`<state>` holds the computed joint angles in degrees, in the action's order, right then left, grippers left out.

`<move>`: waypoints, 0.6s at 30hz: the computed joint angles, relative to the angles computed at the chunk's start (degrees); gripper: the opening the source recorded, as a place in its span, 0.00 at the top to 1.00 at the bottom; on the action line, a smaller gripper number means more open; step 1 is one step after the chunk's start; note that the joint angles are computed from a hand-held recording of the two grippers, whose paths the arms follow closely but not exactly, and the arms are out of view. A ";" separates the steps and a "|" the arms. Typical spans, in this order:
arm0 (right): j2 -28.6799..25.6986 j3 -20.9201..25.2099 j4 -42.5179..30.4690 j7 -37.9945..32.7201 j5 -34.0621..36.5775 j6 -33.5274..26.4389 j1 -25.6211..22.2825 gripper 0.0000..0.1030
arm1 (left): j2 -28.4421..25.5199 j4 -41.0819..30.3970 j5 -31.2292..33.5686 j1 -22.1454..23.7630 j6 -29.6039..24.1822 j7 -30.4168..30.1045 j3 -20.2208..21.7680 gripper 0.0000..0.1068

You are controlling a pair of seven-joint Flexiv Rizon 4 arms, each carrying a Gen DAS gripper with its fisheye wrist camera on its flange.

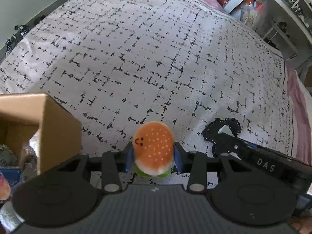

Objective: Organize soft objects
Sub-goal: 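Grasp the plush hamburger with the left gripper while the right gripper grasps the black plush, then carry the hamburger and black plush over the box with both grippers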

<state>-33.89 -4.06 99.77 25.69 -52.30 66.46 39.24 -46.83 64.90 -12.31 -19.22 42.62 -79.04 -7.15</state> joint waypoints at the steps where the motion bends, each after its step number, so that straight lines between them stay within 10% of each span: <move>1: 0.05 0.26 -0.21 -0.37 0.31 -0.68 0.07 0.77 | 0.44 0.57 -0.05 0.20 0.56 0.37 -0.13 0.61; 18: 6.58 5.38 1.48 2.51 -3.11 -12.15 1.17 0.78 | 10.80 13.95 -6.18 4.45 7.51 6.41 -2.64 0.61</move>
<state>-27.31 1.31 101.26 28.20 -55.41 54.32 40.41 -36.03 78.85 -18.49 -14.77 50.13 -72.63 -9.79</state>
